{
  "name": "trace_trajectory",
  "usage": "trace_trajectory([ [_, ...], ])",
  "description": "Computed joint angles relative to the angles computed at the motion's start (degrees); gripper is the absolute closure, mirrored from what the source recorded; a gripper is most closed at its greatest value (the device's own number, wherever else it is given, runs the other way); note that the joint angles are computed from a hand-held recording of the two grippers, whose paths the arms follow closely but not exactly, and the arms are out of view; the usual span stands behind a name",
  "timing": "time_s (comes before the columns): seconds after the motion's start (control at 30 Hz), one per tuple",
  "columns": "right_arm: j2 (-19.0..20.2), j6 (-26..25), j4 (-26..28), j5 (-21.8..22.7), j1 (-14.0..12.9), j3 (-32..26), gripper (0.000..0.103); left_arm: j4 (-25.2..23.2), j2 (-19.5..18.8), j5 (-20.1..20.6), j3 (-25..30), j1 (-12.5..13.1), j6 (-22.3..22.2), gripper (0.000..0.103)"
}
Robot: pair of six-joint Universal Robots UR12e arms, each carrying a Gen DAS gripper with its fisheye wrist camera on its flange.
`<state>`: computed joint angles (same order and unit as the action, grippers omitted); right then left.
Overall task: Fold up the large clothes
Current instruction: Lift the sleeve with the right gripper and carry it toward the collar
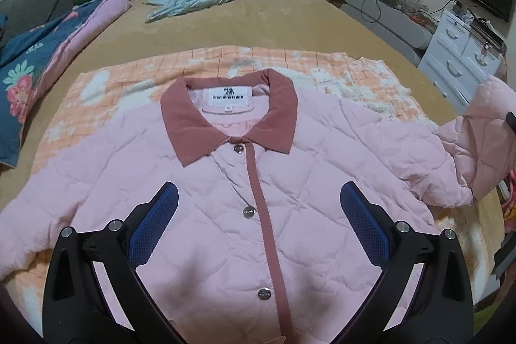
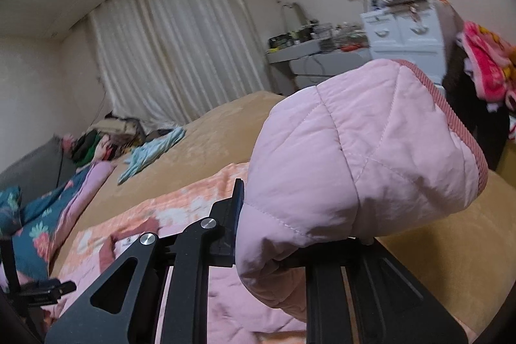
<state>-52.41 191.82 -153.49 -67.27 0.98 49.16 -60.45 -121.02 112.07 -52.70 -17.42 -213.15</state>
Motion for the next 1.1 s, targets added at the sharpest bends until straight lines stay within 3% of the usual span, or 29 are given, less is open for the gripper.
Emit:
trace_trajectory([
  [0.57, 0.5, -10.4, 7.5, 0.6, 5.6, -7.6, 0.088, 2.4, 4.5, 0.2, -4.0, 0.8, -0.7, 0.009],
  [1.1, -0.1, -21.5, 11.0, -0.1, 10.4, -8.5, 0.088, 5.6, 9.9, -0.1, -10.5, 2.4, -3.7, 0.009],
])
